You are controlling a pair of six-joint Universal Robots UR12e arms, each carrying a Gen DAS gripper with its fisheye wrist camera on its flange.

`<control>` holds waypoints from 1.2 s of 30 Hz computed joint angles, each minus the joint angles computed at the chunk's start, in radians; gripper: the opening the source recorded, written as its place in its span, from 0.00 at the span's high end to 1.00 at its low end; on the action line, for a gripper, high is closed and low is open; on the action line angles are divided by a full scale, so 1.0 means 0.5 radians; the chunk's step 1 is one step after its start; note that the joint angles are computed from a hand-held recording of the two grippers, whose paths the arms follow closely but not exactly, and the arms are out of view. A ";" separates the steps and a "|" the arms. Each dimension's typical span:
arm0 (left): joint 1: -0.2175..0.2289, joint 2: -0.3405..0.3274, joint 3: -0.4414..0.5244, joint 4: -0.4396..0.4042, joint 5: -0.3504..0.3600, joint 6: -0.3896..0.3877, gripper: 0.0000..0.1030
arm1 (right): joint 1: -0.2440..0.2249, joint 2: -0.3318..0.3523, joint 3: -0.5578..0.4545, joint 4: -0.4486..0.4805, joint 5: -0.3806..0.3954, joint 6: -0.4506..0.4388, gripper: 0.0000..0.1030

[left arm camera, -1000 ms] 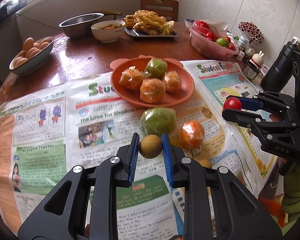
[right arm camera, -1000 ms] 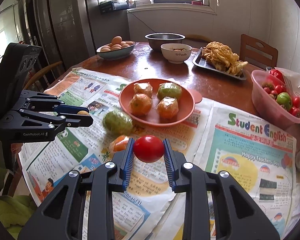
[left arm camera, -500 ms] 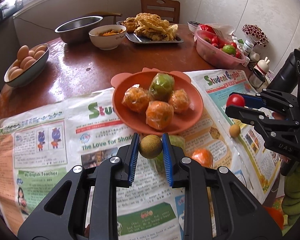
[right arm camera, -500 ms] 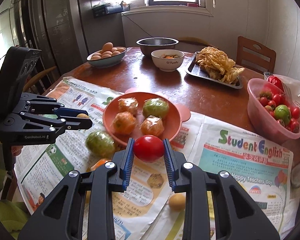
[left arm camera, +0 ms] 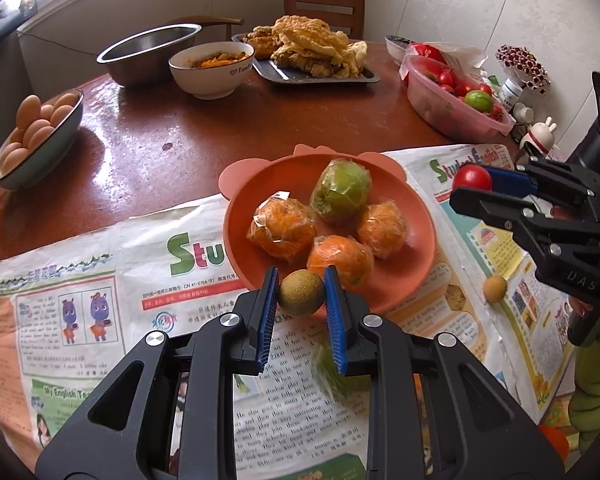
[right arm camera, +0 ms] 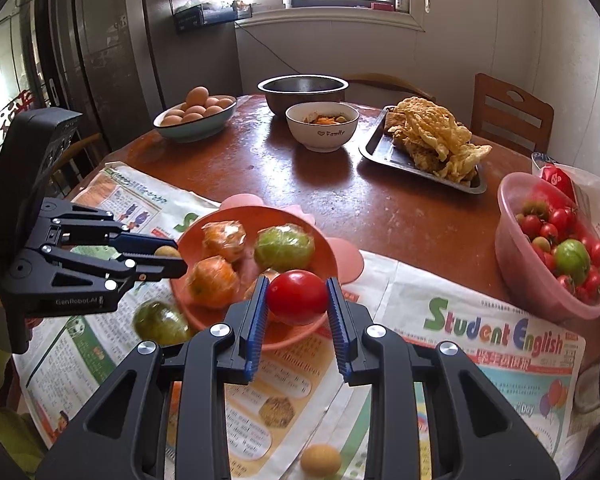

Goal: Organize fruits
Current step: 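Carry the kiwi and cherry tomato over the orange plate with both tools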

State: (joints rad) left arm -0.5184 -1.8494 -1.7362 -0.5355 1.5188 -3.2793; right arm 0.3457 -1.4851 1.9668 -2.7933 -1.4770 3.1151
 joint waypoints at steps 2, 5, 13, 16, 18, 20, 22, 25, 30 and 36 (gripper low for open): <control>0.007 -0.011 0.006 -0.004 -0.013 -0.005 0.84 | -0.003 0.027 -0.027 0.020 -0.002 -0.006 0.73; 0.011 -0.025 0.016 -0.012 -0.020 -0.006 0.84 | -0.009 0.064 -0.062 0.052 -0.006 -0.021 0.73; 0.016 -0.062 0.043 -0.022 -0.046 0.007 0.84 | -0.008 0.144 -0.129 0.124 -0.024 -0.039 0.73; 0.020 -0.068 0.045 -0.018 -0.058 0.006 0.84 | -0.004 0.165 -0.147 0.143 -0.028 -0.041 0.73; 0.022 -0.069 0.045 -0.015 -0.064 0.005 0.84 | -0.003 0.175 -0.156 0.150 -0.033 -0.042 0.73; 0.023 -0.070 0.045 -0.012 -0.068 0.006 0.84 | -0.003 0.185 -0.164 0.157 -0.032 -0.044 0.73; 0.025 -0.069 0.042 -0.008 -0.075 0.005 0.84 | -0.005 0.191 -0.171 0.163 -0.029 -0.042 0.73; 0.027 -0.070 0.040 0.001 -0.081 0.004 0.84 | -0.005 0.199 -0.179 0.170 -0.035 -0.046 0.73; 0.031 -0.074 0.041 0.009 -0.090 0.005 0.84 | -0.008 0.207 -0.188 0.179 -0.030 -0.042 0.73; 0.033 -0.074 0.039 0.017 -0.100 -0.004 0.84 | -0.011 0.212 -0.194 0.186 -0.016 -0.037 0.73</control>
State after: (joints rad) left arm -0.5019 -1.8862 -1.7169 -0.5271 1.4690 -3.2814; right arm 0.3402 -1.3791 1.8699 -2.7002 -1.4852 3.0963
